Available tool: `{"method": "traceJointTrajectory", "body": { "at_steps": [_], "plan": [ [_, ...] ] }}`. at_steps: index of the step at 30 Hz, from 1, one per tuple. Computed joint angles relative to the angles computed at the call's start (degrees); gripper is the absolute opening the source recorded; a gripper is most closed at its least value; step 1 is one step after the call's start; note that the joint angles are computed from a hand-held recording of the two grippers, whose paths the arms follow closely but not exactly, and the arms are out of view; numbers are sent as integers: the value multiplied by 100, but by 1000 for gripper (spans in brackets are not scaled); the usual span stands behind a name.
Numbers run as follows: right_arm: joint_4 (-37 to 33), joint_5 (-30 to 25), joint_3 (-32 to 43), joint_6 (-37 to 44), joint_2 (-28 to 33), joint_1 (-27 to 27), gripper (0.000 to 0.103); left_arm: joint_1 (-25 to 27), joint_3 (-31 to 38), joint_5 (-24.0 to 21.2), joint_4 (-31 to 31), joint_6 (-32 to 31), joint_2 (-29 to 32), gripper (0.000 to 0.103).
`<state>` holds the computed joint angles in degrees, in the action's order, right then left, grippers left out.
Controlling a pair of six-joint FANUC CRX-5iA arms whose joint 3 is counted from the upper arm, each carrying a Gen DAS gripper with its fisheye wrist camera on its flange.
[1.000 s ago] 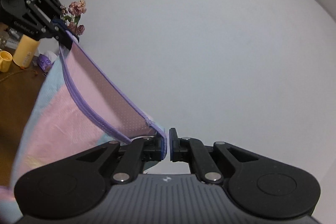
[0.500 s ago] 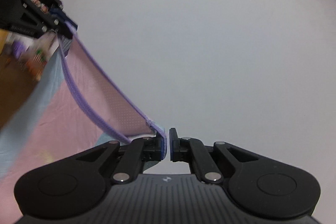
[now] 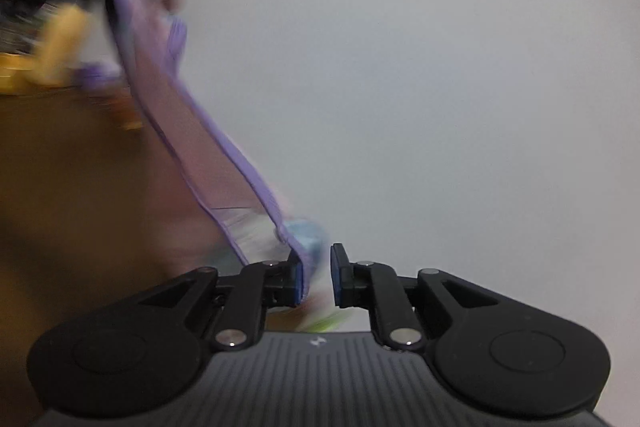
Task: Fold clothes
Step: 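Lay the garment flat on the table and open both grippers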
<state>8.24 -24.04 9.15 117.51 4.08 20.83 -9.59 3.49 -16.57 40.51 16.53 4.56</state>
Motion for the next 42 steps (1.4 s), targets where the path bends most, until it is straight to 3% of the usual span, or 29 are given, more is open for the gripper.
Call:
{"method": "traceJointTrajectory", "body": {
  "at_steps": [1,2,3,8,10,12,14,17,19,20,22,25,26,28,30,31,32,34,38,40,42],
  "plan": [
    [-750,-688,154,607,38,-124,25,120,-223,-750,265,168,-42,27],
    [-1213,-1083,86,933,35,-253,35,268,-338,-1500,241,511,-42,49],
    [-1607,-1585,97,1204,96,-395,48,368,-547,-1967,226,771,-61,57],
    [-2066,-2831,-500,966,-68,-909,50,942,-1574,-2706,250,2278,-98,56],
    [-2898,-3118,-424,972,-218,-1256,62,1085,-1843,-2588,350,2712,-147,59],
    [-3549,-3328,-175,835,-159,-1574,70,1227,-1905,-2358,406,3127,-81,70],
    [-3755,-2939,-189,698,-21,-1370,70,1178,-1513,-1888,138,3762,290,73],
    [-3106,-1830,-197,149,366,-807,68,1097,-557,-1440,-986,5109,982,72],
    [-2566,-1375,-192,-494,603,-591,68,1045,69,-1394,-1437,5575,1438,72],
    [-2281,-1215,-138,-864,767,-516,68,1025,304,-1450,-1379,5573,1655,72],
    [-1664,-935,-16,-1652,1107,-385,66,962,360,-1592,-641,4864,1885,73],
    [-992,-579,-70,-1952,1355,-287,64,781,24,-1593,344,3611,1924,73],
    [-768,-514,-81,-2050,1427,-274,64,697,-9,-1499,330,3456,1942,74],
    [-759,-778,287,-2001,1738,-345,54,508,109,-1193,-495,3683,1962,67],
    [-839,-1242,765,-2042,2045,-396,36,329,432,-996,-1840,4372,2003,15],
    [-874,-1480,1016,-2068,2204,-422,30,266,712,-1117,-2590,4953,2080,5],
    [-913,-1464,1081,-2049,2266,-436,28,195,998,-1309,-3288,5552,2152,4],
    [-845,-1417,1033,-2065,2261,-431,11,144,1000,-1261,-4015,6194,2061,4],
    [-803,-1366,613,-2545,1951,-535,3,-15,1026,-1359,-5588,7656,1870,1],
    [-825,-1322,310,-2799,1713,-584,3,31,825,-1366,-5642,7871,1704,1],
    [-1211,-1434,83,-2634,1427,-653,3,156,521,-1319,-5274,7755,1502,1]
  ]
}}
